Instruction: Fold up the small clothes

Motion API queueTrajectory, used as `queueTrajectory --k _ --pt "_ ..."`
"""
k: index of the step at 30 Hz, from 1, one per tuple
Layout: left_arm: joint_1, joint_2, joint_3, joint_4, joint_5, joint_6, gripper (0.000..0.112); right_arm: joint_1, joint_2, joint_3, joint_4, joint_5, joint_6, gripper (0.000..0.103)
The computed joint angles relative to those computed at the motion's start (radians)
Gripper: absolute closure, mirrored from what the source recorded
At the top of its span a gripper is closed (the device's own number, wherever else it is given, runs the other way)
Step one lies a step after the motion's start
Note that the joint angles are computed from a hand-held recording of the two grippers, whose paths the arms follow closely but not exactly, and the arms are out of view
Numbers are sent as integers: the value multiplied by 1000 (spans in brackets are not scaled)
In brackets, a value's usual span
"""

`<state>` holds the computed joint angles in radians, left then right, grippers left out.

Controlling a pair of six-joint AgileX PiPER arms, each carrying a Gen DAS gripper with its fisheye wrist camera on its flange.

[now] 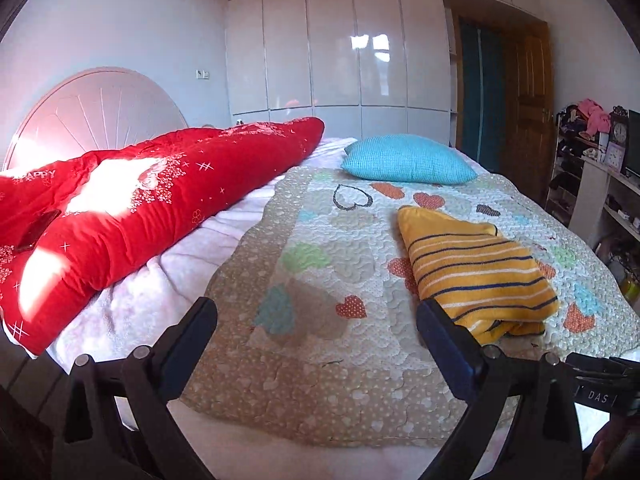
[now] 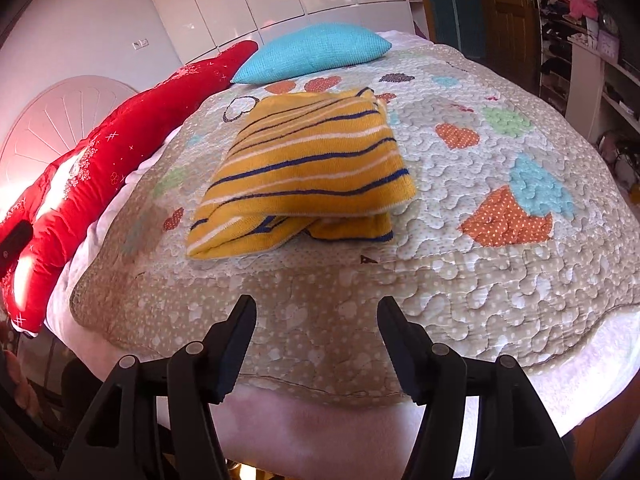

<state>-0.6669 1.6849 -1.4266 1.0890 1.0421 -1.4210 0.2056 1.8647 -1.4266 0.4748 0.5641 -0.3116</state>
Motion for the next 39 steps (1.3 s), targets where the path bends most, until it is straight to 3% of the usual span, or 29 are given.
queueTrajectory --k 4,9,13,27,39 --pt "-62 -25 6 116 109 -100 9 18 -51 33 -74 -36 50 32" --pt "-140 -116 131 329 137 -345 9 43 -104 72 -182 -74 138 30" --pt "-125 -159 126 226 25 -239 9 55 -127 101 -216 -94 171 27" --pt "-56 -27 59 -197 -107 1 9 67 -113 136 -324 -113 264 24" --pt "-62 24 37 -243 -107 48 9 87 -85 128 -395 -102 325 23"
